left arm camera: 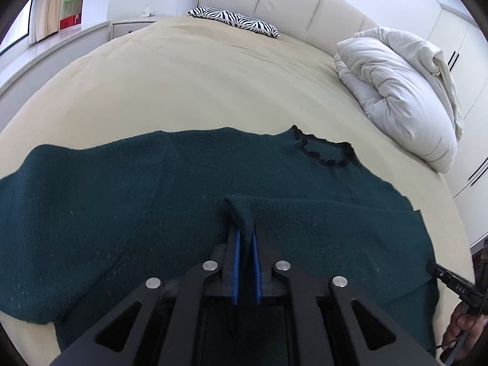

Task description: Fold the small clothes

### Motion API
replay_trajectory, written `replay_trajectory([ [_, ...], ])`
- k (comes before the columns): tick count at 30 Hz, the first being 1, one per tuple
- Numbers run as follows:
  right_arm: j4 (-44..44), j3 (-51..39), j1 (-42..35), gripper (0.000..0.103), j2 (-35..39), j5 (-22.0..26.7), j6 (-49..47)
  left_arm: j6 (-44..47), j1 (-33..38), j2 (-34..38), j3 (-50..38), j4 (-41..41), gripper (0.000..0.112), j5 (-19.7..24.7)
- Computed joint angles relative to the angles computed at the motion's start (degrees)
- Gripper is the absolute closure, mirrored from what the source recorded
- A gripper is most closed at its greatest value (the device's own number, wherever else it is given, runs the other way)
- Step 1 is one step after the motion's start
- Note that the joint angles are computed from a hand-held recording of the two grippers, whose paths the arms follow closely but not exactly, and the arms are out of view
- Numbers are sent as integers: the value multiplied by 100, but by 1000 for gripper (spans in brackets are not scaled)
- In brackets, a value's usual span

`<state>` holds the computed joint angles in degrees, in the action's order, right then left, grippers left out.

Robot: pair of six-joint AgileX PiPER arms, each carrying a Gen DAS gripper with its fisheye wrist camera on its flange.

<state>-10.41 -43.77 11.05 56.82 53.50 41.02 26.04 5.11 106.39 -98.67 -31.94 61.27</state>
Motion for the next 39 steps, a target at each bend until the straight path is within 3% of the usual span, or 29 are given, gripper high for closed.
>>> replay_trajectory([
  [9,962,501,-1193,98,-822,-153,-948,-1,-200,-96,324,-137,104,-314],
  [13,1804,1088,-2060,101,-917,-786,-1815,181,-100,14,314,-288,103,-272],
  [15,1989,1280,-2143,101,-883,-1092,-1985,249,-55,20,283,-328,103,-187],
  [17,1535,1121,-1802,99,-818,-991,-1597,293,-24,12,307,-376,103,-155],
  [21,1448,795,-1723,95,-807,-582,-1454,373,55,58,261,-477,100,-37],
  [26,-721,-66,37,94,-791,259,1013,419,55,-18,421,-519,100,-155],
  [31,-227,-230,372,93,52,-405,499,510,276,90,332,-791,99,112],
  [33,457,344,-168,91,343,-1091,-167,509,408,86,281,-824,99,208],
  [35,997,921,-558,91,-152,-1774,-493,390,555,-26,332,-768,99,114],
  [37,800,927,-459,91,-437,-1541,-144,221,652,-138,393,-676,100,-35],
  [39,-166,525,208,87,-420,-797,913,155,663,-220,406,-580,99,-105],
])
